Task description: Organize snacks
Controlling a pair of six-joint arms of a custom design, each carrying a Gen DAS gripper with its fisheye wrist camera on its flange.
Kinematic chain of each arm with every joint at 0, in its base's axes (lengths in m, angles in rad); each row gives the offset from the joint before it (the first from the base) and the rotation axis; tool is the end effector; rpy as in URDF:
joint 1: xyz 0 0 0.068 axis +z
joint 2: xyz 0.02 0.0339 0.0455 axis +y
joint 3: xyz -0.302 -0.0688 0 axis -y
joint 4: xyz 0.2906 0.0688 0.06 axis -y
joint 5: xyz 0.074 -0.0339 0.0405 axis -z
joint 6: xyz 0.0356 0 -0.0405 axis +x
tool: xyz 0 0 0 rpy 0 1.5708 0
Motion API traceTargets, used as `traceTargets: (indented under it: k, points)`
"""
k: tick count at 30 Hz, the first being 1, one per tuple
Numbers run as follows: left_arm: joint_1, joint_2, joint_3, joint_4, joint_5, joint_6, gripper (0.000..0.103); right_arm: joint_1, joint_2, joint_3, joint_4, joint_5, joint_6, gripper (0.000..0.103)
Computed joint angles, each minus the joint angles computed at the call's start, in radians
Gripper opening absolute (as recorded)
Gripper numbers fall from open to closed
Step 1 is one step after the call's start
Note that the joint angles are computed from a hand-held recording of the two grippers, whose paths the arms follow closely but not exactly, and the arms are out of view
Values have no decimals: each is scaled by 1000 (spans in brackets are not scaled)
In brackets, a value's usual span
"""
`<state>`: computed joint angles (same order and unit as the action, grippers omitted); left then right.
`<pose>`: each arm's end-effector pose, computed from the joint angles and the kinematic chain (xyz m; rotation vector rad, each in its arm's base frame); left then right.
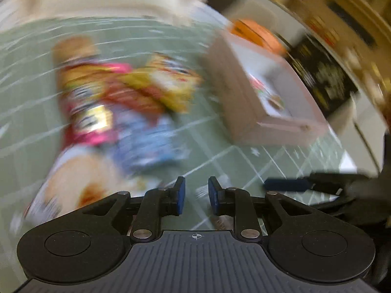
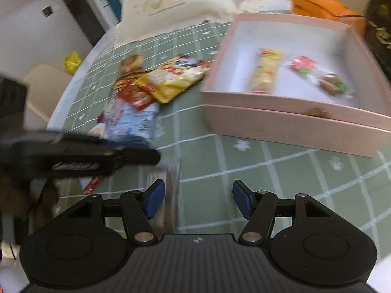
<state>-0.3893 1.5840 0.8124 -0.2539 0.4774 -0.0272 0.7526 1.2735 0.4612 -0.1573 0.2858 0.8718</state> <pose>0.2981 -0.1400 0.1655 0.6430 2.5289 -0.7703 0.1792 0.1541 0.1434 0.2612 2.4981 0.3162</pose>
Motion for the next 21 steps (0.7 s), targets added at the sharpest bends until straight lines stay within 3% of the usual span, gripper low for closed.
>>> traceTargets:
  k: [3, 6, 9, 14, 18, 21]
  points:
    - [43, -114, -69, -21, -34, -73, 25, 37, 108, 61, 31, 23, -35, 66]
    - [41, -203, -106, -85, -70, -30, 25, 91, 184, 124, 8, 64, -113, 65]
    - [15, -263, -121, -185, -43, 15, 25, 150, 224, 148, -69, 190, -153, 63]
    - [-36, -332, -121, -382, 36, 101, 25, 103, 33, 6, -160, 221, -46, 62]
    - [-72, -291, -93, -548, 163, 161, 25, 115, -108, -71, -267, 241, 20, 62]
    - [-175, -264, -119, -491, 145, 77, 25, 168, -142, -97, -296, 272, 87, 64]
